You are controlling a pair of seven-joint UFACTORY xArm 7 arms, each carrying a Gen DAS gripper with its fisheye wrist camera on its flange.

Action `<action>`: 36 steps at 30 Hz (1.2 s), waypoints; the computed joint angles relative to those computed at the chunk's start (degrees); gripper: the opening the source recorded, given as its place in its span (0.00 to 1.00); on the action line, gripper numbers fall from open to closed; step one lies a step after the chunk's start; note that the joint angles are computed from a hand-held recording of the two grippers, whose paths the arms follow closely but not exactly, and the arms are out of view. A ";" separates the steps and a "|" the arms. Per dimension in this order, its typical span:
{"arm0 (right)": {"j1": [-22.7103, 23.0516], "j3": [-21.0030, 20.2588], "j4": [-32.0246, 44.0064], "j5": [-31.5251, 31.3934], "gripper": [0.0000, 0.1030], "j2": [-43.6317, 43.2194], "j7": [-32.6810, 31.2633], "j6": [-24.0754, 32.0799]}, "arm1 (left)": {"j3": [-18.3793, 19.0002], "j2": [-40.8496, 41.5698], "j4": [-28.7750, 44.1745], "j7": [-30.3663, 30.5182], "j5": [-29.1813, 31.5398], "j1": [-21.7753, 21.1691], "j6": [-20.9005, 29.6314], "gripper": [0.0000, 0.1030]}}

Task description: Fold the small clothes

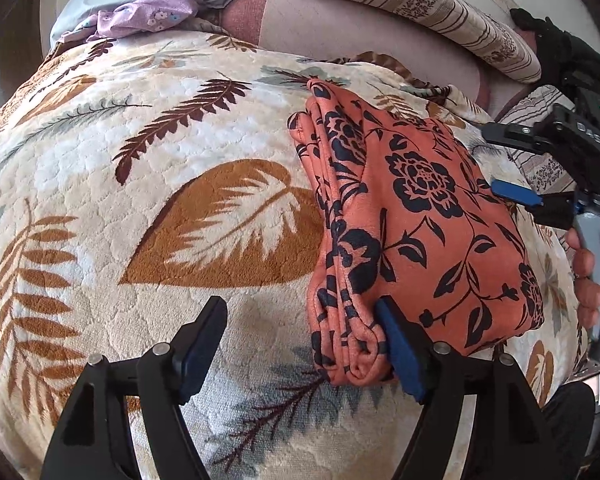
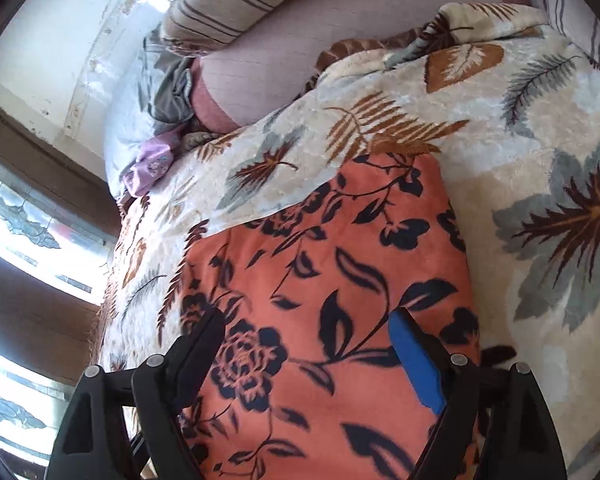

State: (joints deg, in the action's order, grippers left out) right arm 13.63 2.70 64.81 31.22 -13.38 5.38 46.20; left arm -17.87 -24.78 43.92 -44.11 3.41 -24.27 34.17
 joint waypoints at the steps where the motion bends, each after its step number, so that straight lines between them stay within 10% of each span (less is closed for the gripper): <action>1: 0.54 0.09 -1.84 1.12 0.83 -2.19 -0.96 -0.46 | -0.50 -0.18 0.47 -0.38 0.61 0.22 0.80 0.75; 23: 5.23 7.91 -32.01 -16.30 0.85 -44.67 16.47 3.37 | -11.92 -11.61 6.94 -11.77 10.51 1.24 21.35 0.82; 36: 4.77 10.97 -32.82 -25.50 0.99 -48.44 18.98 4.38 | -15.44 -9.46 9.48 -17.11 14.13 0.86 28.10 0.83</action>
